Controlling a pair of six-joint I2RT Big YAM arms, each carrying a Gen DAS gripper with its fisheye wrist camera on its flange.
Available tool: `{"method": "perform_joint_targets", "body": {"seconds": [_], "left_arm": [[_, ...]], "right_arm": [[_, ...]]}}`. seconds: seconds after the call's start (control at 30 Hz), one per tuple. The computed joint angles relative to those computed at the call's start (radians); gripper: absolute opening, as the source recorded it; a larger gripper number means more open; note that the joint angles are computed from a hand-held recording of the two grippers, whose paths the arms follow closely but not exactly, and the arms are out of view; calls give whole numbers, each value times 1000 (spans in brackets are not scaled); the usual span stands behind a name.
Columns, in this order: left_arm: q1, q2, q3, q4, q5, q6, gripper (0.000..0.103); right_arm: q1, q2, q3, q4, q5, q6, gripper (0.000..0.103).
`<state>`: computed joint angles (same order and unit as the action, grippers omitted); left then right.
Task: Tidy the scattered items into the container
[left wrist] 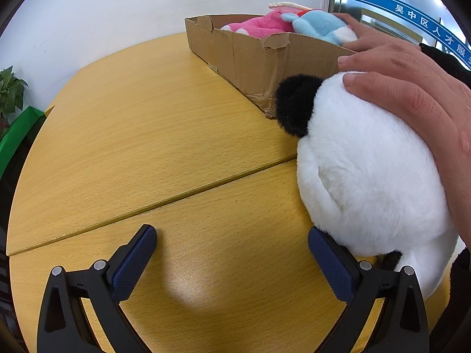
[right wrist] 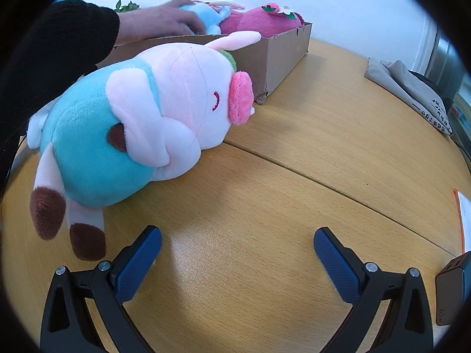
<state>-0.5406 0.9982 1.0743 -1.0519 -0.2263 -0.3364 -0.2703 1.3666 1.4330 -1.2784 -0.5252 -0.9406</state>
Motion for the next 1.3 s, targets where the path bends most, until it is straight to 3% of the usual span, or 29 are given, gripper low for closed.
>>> {"method": "perform_joint_targets", "body": {"seconds": [0.5, 0.57, 0.63, 0.77, 1.3], "left_arm": [[2, -7, 8, -20, 2, 0, 103], [111, 114, 81, 52, 69, 90, 103], [117, 125, 90, 51, 72, 94, 103], [46, 37, 29, 15, 27, 36, 103], [6, 26, 10, 15, 4, 1, 103]], "right_arm": [[-2, 3, 3, -2, -2, -6, 103], [-2, 3, 3, -2, -1, -5, 103], [-2, 2, 2, -2, -1, -5, 103], [-1, 1, 1, -2, -1, -4, 103], [0, 1, 0, -1, -1, -3, 103]]}}
